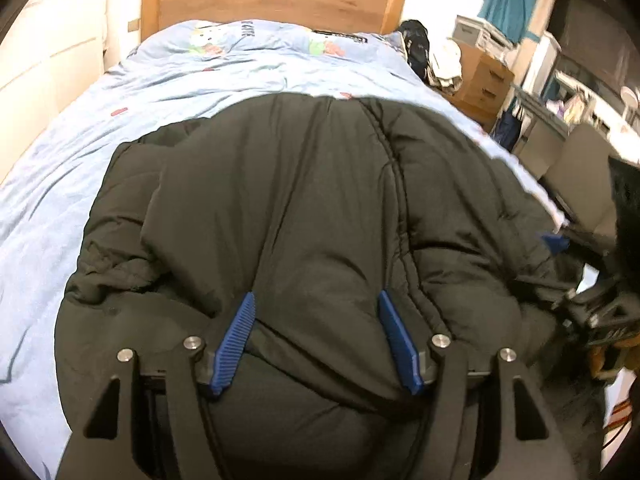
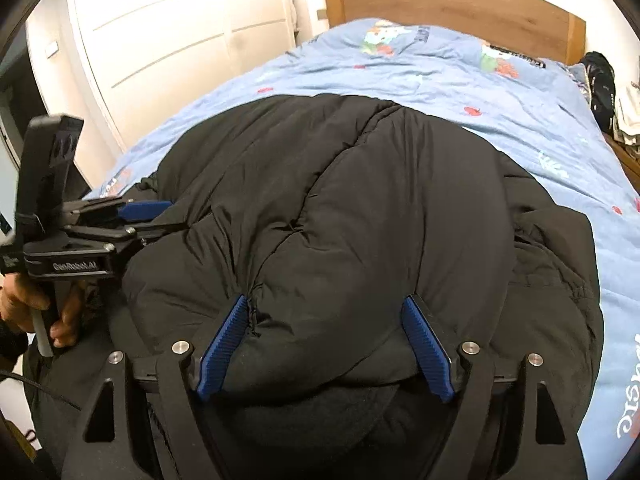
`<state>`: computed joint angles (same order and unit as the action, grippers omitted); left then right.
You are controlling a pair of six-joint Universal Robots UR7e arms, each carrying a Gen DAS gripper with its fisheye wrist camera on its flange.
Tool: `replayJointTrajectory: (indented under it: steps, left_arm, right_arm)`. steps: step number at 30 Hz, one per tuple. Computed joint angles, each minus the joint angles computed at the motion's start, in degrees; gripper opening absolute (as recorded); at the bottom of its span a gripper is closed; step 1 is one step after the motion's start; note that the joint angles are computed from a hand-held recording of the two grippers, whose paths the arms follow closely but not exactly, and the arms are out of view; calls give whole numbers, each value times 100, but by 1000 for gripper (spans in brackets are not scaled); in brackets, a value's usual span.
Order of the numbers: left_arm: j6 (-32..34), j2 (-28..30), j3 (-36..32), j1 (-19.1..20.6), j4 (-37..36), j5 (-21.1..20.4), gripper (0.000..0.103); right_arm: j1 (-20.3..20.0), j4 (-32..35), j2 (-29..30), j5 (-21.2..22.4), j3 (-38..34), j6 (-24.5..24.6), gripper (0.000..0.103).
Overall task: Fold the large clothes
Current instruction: 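Fold the hem up toward the hood with both grippers and release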
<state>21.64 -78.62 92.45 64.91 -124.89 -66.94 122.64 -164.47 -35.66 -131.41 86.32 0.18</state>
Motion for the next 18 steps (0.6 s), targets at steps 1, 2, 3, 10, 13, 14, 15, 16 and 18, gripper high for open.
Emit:
replayJointTrajectory:
  steps: [1, 2, 3, 10, 13, 14, 15, 16, 18]
  left_arm:
    - [17, -34, 17, -14, 30, 14, 63]
    - [-29, -74, 17, -24, 96, 7, 63]
    - [-134, -105, -13, -59, 189, 20, 63]
    - [-468, -1042, 140, -440, 914, 477, 63]
    - [-631, -1415, 77, -544, 1472, 685, 64]
    - [-676, -1556, 71, -563, 1615, 742, 65]
    - [-750, -1713, 41, -576, 1797, 797, 66]
    - [-794, -1824, 12, -579, 1928, 835, 67]
    - [-853, -2055, -67, -541, 2194, 922, 67]
  right_arm:
    - [7, -122, -28, -15, 113, -18, 78]
    - [13, -183, -56, -39, 182, 6, 78]
    - [32, -231, -95, -88, 264, 121, 78]
    - [593, 251, -355, -596, 459, 1103, 78]
    - [959, 542, -620, -803, 718, 1556, 78]
    - [1066, 621, -694, -863, 806, 1730, 79]
    - [1212, 715, -815, -955, 953, 1995, 80]
    - [1312, 769, -907, -1009, 1075, 2194, 83]
    - [1535, 946, -1131, -1107, 1377, 2686, 85]
